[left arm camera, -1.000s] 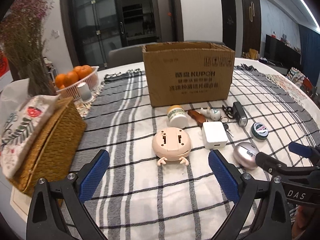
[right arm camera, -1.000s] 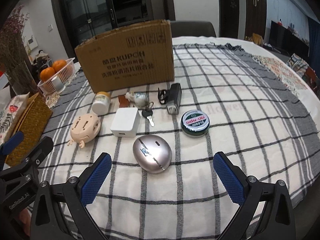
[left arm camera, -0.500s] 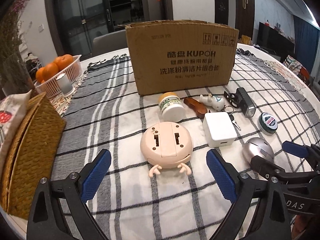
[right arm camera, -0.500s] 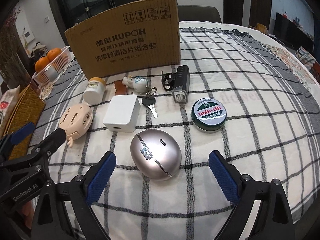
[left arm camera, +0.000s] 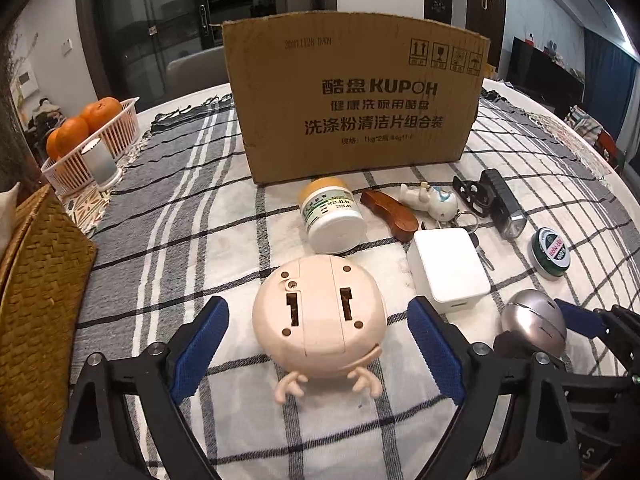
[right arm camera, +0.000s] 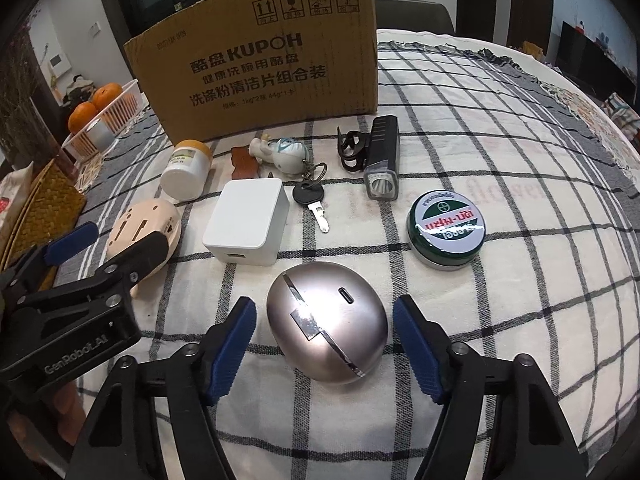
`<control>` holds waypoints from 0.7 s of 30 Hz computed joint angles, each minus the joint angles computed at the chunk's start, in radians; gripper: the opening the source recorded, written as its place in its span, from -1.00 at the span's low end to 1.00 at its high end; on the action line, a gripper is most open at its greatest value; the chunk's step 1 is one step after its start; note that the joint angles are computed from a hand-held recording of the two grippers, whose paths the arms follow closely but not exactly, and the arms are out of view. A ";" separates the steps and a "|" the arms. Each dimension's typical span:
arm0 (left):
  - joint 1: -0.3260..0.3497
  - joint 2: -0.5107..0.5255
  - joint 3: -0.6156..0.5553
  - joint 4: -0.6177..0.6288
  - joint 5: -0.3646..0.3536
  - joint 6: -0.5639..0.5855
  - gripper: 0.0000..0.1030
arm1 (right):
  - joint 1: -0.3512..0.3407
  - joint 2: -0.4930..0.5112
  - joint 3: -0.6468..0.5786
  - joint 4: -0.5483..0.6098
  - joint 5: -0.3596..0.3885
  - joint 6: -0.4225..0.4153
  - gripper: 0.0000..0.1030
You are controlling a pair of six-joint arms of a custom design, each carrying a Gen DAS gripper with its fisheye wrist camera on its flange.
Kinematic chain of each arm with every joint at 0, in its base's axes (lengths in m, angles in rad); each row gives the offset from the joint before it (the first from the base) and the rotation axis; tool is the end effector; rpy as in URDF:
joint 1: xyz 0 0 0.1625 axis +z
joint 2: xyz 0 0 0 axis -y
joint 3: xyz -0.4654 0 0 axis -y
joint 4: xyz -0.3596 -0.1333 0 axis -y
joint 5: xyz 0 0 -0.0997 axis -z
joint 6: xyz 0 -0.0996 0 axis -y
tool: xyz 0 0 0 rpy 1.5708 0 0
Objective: Organize rigid objects
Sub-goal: 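Reach the right tool to the silver mouse while the left tool reaches the beige toy, then grasp the silver mouse with the right tool while the left tool grasps the beige toy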
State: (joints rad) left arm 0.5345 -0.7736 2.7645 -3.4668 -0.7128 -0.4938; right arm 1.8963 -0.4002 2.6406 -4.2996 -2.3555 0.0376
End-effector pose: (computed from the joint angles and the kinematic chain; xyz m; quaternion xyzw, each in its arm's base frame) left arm -0.1341 -0.3219 0.0851 0.2624 0.8699 -0.2566 0.3296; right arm 0.1640 -0.2893 0.0464 0.0371 -0.9006 0.2867 0.3246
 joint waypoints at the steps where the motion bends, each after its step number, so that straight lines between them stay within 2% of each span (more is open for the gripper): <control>1: 0.005 0.002 -0.004 0.000 0.000 0.004 0.66 | 0.000 -0.002 -0.002 0.010 0.002 0.000 0.26; 5: 0.023 0.024 -0.018 -0.026 -0.005 0.029 0.57 | -0.002 -0.004 -0.004 0.017 -0.003 0.005 0.18; 9: 0.024 0.049 -0.026 -0.038 0.021 0.036 0.44 | -0.006 -0.004 -0.004 0.009 0.002 0.001 0.18; 13: 0.025 0.055 -0.021 -0.051 0.023 0.038 0.43 | -0.006 0.002 -0.009 -0.002 -0.003 -0.011 0.18; 21: 0.003 0.010 -0.003 0.012 0.005 -0.019 0.43 | -0.013 0.010 0.001 -0.048 0.015 -0.033 0.18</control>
